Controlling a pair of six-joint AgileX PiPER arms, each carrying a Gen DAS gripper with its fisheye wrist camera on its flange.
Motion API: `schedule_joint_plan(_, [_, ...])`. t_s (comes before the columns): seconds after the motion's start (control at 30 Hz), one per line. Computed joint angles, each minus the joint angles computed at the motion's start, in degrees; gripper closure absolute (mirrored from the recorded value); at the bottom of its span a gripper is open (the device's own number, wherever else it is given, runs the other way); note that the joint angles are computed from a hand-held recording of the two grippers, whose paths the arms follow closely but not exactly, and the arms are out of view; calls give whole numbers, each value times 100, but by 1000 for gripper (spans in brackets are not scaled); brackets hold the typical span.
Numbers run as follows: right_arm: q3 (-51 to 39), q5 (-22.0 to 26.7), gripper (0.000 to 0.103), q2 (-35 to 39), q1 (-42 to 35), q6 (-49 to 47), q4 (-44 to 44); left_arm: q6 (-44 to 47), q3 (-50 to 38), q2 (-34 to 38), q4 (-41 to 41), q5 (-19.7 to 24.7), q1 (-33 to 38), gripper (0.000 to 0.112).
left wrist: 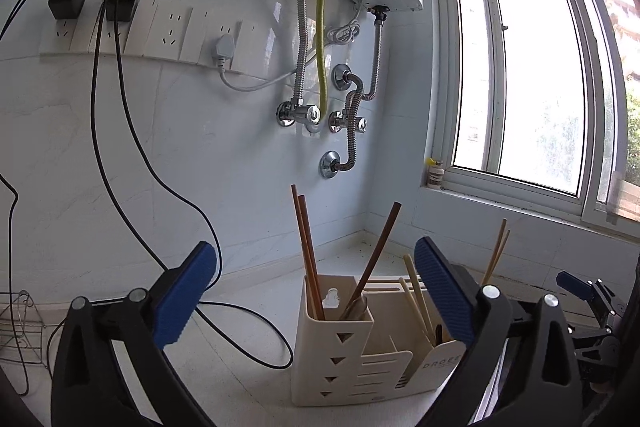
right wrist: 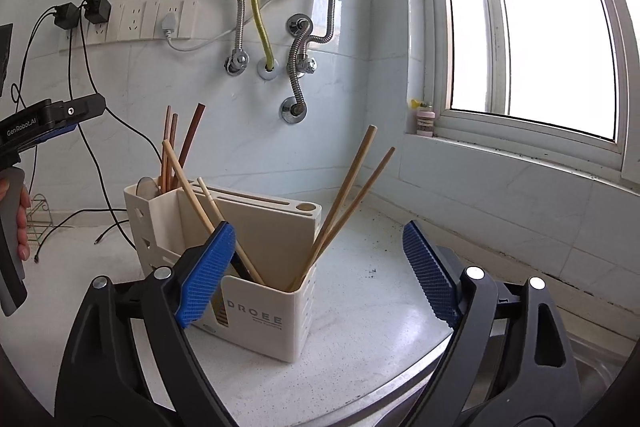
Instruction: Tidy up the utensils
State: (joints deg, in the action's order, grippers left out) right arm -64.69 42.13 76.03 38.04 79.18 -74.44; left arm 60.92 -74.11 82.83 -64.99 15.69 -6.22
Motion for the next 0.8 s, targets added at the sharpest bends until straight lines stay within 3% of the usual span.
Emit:
schedule_joint_plan(0.23, [-71, 160, 9, -511, 191, -629, 581, -1048, 316, -713, 1305, 613, 351, 15])
schedule_joint_plan(0.37, [-211, 414, 9, -644, 444, -902, 836, -1213, 342, -1024, 1417, 1368, 792, 15])
schedule_joint_plan(0.6, [-439, 1218, 8, -858, 1233, -1179, 926, -993, 589, -1746, 1525, 2219, 1311, 15])
schedule_joint_plan(0.8, [-698, 2298, 8, -954, 2205, -1121, 806, -914, 591, -2202, 1378, 3225, 1815, 15])
